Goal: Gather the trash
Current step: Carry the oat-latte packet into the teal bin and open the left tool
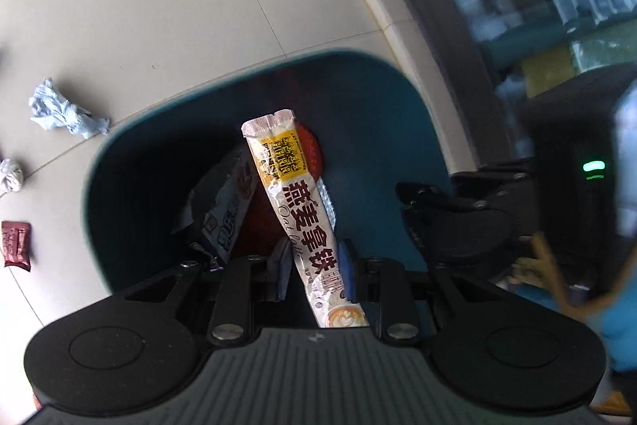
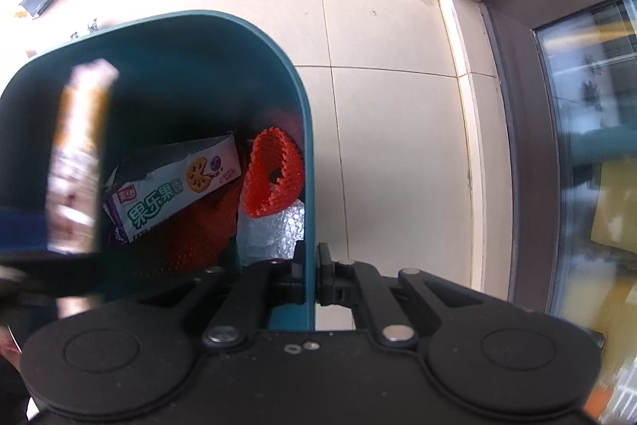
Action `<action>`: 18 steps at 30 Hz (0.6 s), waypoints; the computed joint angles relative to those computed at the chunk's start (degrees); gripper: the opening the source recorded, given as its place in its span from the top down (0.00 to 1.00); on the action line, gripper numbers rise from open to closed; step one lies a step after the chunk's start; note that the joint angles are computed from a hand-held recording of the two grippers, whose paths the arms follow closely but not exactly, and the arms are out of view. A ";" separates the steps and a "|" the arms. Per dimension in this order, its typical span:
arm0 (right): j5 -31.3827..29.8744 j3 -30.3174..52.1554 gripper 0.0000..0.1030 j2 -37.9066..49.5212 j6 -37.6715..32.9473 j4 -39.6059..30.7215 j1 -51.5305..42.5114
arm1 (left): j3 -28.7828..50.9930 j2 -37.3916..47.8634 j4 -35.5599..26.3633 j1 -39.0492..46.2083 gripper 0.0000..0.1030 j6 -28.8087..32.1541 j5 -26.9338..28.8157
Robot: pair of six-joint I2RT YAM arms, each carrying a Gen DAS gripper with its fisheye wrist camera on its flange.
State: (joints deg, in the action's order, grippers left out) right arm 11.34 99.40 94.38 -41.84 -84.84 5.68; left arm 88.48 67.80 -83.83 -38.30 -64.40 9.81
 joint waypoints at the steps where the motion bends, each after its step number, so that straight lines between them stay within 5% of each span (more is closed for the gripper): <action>1: -0.20 0.41 0.97 0.51 0.51 -0.05 -0.45 | -3.27 -0.81 2.74 0.94 0.76 -0.54 1.49; 5: -0.60 1.74 0.97 2.18 2.25 -0.79 -1.45 | -10.59 -1.52 8.40 1.33 0.76 -0.30 3.52; 14: -0.38 2.28 0.98 4.06 3.65 -1.48 -2.16 | -12.93 -1.67 9.19 2.65 0.71 1.21 5.26; 16: -0.37 2.63 0.97 4.69 3.95 -1.58 -2.24 | -13.47 -3.46 9.65 3.37 0.48 0.92 5.68; 18: -0.21 2.53 0.97 4.80 4.02 -1.60 -2.08 | -13.51 -5.21 9.53 3.93 0.39 0.60 5.70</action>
